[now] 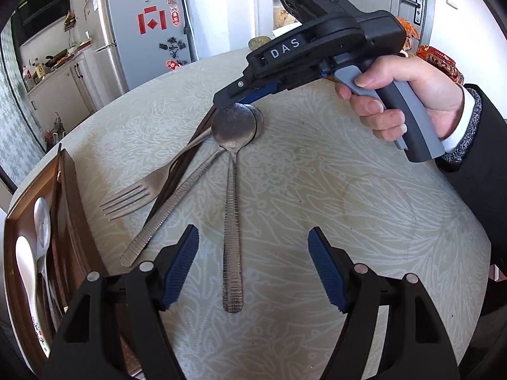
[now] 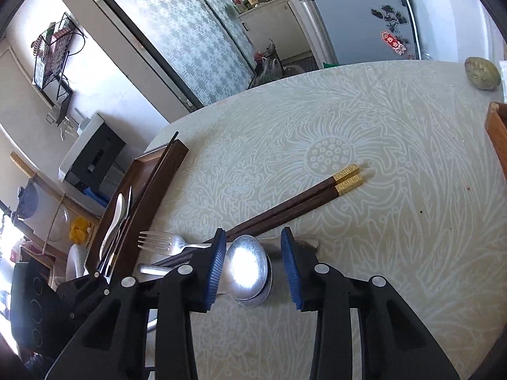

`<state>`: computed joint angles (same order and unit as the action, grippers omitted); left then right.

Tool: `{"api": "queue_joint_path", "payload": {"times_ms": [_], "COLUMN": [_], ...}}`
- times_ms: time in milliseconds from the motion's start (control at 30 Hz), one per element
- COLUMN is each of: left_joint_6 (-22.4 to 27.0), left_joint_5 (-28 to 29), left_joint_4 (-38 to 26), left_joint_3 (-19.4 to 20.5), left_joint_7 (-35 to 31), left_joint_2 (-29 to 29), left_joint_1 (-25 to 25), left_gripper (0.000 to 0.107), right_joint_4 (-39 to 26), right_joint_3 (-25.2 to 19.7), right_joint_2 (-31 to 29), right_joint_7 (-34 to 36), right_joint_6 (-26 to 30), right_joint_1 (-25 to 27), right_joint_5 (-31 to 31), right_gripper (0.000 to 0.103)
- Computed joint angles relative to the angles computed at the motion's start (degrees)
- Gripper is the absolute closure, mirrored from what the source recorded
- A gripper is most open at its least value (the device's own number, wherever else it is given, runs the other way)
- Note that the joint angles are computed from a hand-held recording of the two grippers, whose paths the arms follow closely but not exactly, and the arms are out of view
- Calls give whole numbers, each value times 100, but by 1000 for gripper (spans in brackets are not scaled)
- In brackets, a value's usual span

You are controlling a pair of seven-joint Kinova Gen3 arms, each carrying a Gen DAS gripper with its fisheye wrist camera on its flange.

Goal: Organize utensils
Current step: 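Grasp another steel spoon with textured handle using the left gripper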

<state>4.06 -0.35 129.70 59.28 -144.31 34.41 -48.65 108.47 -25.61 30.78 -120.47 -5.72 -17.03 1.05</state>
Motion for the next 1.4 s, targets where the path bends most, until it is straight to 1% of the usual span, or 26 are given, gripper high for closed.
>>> {"api": "queue_joint_path", "payload": {"times_ms": [67,100,133,167,200,233,300,333,433,500,567,700,733,833,900,933,1000,1167,1233,1267,1333,1400], "left_joint_6": [111,173,199,251,283,293,258,263,252,269,265,212,198,183,196,197,197,89,36,21,31,-9], "left_joint_5": [24,64,115,166,222,277,359,391,471,503,553,607,615,618,640,657,674,658,604,577,505,452], "left_joint_4": [-108,-163,-191,-241,-281,-323,-325,-337,-378,-399,-423,-426,-446,-473,-520,-547,-577,-522,-468,-460,-437,-400], "left_joint_3": [-135,-131,-170,-225,-245,-299,-357,-372,-425,-434,-471,-532,-552,-567,-623,-655,-685,-671,-640,-634,-594,-554], "left_joint_7": [36,30,24,17,-7,-26,-84,-105,-149,-183,-194,-177,-159,-104,-39,-3,48,136,199,239,299,354], "left_joint_2": [-10,24,28,34,51,38,17,16,29,33,30,7,13,18,-11,-20,-36,-60,-70,-69,-67,-77], "left_joint_1": [146,147,186,244,266,329,395,410,477,479,530,617,652,699,767,801,836,833,805,799,752,709], "left_gripper": [33,33,33,33,33,33,33,33,33,33,33,35,36,49,65,70,95,95,96,96,97,100], "right_joint_4": [-69,-85,-107,-129,-130,-122,-137,-110,62,188,309,511,555,650,683,691,706,626,579,533,443,440], "right_joint_3": [-20,58,241,351,354,291,422,404,73,-281,-436,-867,-948,-1041,-1097,-1097,-1052,-808,-852,-832,-817,-855], "right_joint_2": [45,34,-8,-30,-32,-24,-63,-78,-134,-151,-218,-274,-292,-350,-350,-353,-362,-355,-270,-244,-191,-158], "right_joint_7": [67,74,131,208,208,211,373,400,361,327,254,-11,-92,-346,-528,-613,-758,-944,-972,-972,-945,-871], "right_joint_6": [136,173,234,282,297,288,330,296,47,-127,-280,-576,-629,-722,-742,-737,-733,-546,-489,-407,-219,-213], "right_joint_1": [-8,-96,-277,-380,-383,-334,-452,-437,-137,190,333,741,818,914,968,964,916,680,701,663,617,646], "right_joint_5": [49,69,-5,-81,-64,-34,-198,-208,-112,44,182,667,790,1055,1225,1292,1416,1501,1506,1483,1388,1285], "right_gripper": [79,80,81,85,91,92,96,97,99,100,100,100,100,100,100,100,100,100,97,94,86,77]}}
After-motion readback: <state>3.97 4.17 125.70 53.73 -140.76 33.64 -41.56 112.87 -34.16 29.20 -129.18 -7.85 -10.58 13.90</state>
